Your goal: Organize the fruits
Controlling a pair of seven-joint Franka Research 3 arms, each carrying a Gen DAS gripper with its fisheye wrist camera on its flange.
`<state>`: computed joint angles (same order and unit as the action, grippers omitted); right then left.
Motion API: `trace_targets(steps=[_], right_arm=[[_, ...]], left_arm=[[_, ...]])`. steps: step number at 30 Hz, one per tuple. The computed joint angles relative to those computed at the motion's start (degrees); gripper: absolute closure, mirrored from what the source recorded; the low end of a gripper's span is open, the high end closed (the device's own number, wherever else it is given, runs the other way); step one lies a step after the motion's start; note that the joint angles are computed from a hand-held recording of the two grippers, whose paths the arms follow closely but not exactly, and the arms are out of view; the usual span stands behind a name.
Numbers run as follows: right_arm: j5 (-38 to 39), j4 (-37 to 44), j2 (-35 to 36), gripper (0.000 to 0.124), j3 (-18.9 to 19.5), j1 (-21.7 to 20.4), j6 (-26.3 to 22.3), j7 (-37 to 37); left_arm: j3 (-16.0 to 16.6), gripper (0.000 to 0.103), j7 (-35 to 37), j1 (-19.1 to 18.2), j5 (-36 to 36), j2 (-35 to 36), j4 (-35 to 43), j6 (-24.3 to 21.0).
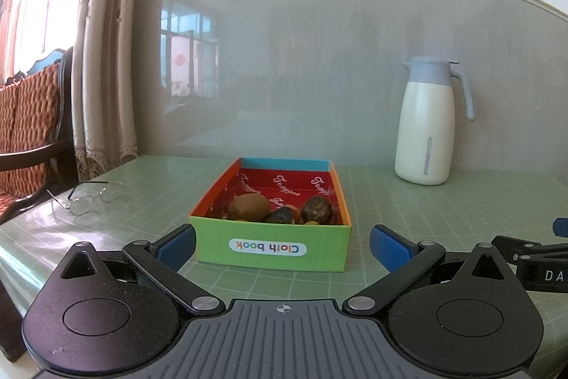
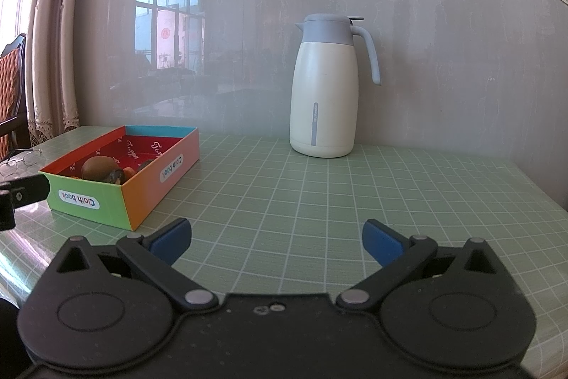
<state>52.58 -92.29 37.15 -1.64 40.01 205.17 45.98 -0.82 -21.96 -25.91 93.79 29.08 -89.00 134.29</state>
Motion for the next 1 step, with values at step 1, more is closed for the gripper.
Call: trace_targets(steps=[1], right_arm=[[-0.3,-0.1,0.0,0.021,0.2,-0.2,0.1,0.2]], left_arm=[[0.0,0.000,-0.1,-0.1,-0.3,0.0,0.0,-0.4]])
